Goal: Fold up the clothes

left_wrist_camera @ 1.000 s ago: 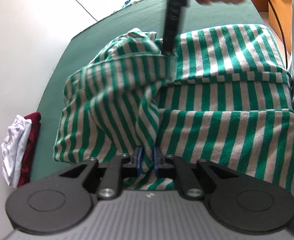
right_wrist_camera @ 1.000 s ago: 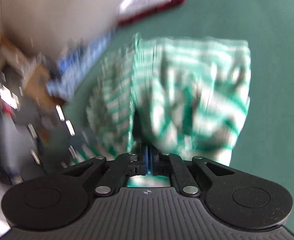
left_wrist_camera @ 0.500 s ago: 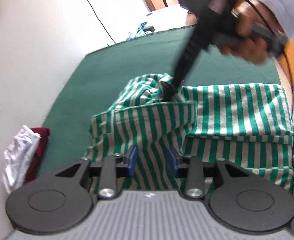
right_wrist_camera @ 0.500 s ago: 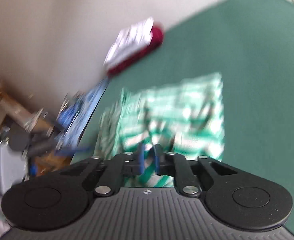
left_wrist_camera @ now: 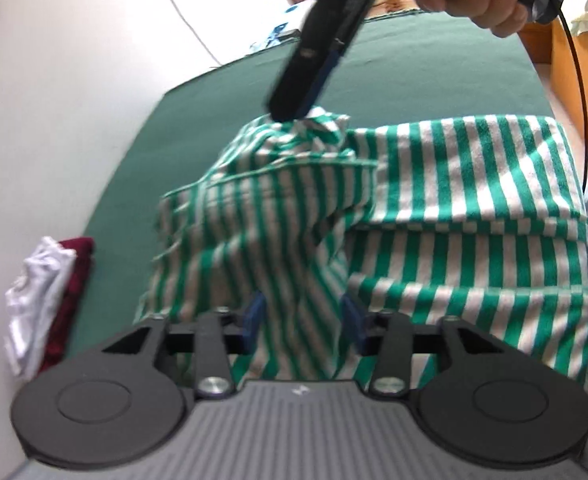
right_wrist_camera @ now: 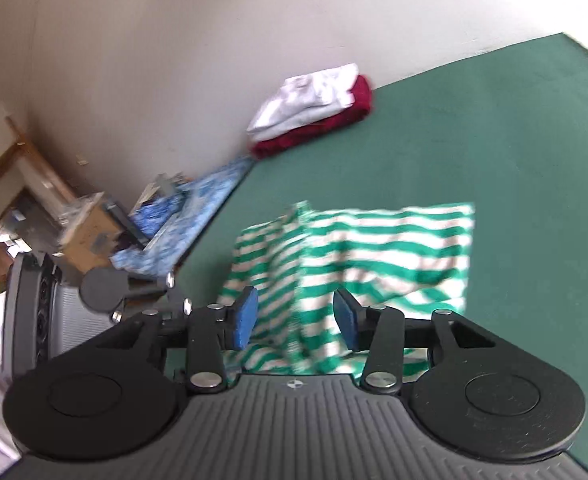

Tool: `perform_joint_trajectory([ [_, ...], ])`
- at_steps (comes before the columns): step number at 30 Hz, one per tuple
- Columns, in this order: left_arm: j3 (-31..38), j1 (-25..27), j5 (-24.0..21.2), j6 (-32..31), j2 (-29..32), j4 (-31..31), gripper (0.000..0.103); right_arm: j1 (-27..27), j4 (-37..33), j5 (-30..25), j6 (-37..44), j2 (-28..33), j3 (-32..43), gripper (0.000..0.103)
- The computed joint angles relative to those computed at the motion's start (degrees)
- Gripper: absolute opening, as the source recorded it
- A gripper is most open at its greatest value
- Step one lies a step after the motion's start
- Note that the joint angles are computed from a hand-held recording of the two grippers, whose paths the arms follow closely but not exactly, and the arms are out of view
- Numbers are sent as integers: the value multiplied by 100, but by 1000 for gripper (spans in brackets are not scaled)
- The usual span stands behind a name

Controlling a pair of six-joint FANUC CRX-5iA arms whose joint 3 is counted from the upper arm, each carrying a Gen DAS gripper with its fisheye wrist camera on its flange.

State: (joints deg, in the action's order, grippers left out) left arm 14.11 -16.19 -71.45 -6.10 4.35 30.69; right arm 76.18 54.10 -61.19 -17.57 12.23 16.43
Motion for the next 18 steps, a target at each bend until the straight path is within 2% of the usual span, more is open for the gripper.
perform_joint_trajectory([
  [1,-72,24,78,-48,-45,-45,55,-32,-116,121,107,17,-18,47],
  [2,-145,49,157,-96,-91,-88,55,-65,-443,-21,375,150,204,47],
  [3,-235,50,253,-169,-129,-109,53,-101,-772,-173,638,291,443,43],
  [4,-339,33,362,-263,-160,-111,45,-140,-981,-144,726,340,494,36],
  [5,-442,17,470,-357,-190,-112,41,-174,-1022,-52,544,303,447,10],
  [6,-433,4,483,-403,-183,-164,30,-208,-1061,43,362,266,397,5],
  [7,-334,-5,418,-411,-147,-259,7,-244,-1098,140,180,229,346,5],
  [8,-235,-15,353,-421,-110,-354,5,-274,-1074,299,-47,161,239,5],
  [12,136,47,159,-364,91,-598,5,-359,-245,1457,-1501,-274,-641,5],
  [13,245,56,81,-284,160,-681,6,-353,-308,1453,-1672,-252,-630,5],
  [15,270,62,25,-254,185,-717,9,-261,-821,738,-1296,46,-168,5],
  [16,198,62,58,-307,140,-692,15,-228,-1016,410,-1123,191,55,5],
  [18,-32,59,191,-493,-15,-603,17,-153,-884,227,-1013,261,120,4],
])
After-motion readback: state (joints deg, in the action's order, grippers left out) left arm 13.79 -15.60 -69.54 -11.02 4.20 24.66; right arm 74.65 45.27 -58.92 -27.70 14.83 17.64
